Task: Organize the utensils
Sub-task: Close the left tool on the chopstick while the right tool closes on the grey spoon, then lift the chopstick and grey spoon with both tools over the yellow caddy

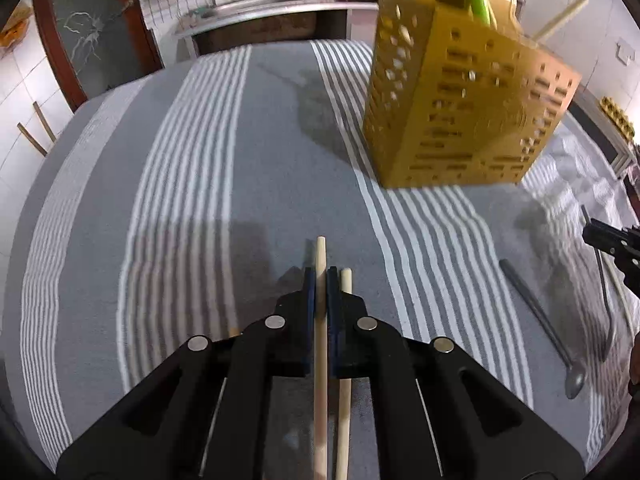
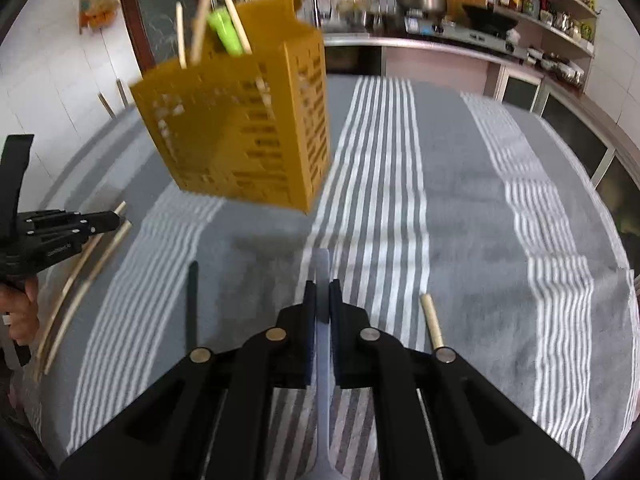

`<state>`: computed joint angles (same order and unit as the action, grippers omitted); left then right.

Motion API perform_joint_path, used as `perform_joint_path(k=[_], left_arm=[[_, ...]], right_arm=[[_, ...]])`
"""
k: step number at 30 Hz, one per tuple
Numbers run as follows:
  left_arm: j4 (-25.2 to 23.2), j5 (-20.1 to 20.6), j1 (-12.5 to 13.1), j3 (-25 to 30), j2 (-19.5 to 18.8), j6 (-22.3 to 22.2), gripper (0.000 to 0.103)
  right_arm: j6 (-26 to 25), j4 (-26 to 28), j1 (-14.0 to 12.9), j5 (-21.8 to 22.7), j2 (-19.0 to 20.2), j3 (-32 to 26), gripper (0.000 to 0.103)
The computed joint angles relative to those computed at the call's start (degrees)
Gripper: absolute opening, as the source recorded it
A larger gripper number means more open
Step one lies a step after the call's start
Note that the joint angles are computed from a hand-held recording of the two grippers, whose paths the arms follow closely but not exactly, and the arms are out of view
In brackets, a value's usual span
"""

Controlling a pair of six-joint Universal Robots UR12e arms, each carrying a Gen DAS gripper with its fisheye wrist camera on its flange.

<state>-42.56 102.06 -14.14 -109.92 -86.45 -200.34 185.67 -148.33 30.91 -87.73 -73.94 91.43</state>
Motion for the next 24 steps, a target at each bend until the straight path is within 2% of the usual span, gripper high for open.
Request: perform_joint_path(k=[8, 19, 24], left_arm=[[3.9, 3.5, -1.2, -0.2, 3.3, -0.7, 0.004], [8.2, 5.9, -2.6, -0.3, 5.3, -1.3, 0.004], [10.1, 8.3, -3.9, -0.7, 5.8, -1.3, 0.004]], right_arm=[[1.0, -7.5, -0.6, 1.6, -2.5, 2.9, 0.007], [1.4, -12.8, -1.5, 2.2, -4.9, 5.3, 0.007], [0.9, -14.4, -1.1, 0.7, -5.9, 6.1, 0.007]])
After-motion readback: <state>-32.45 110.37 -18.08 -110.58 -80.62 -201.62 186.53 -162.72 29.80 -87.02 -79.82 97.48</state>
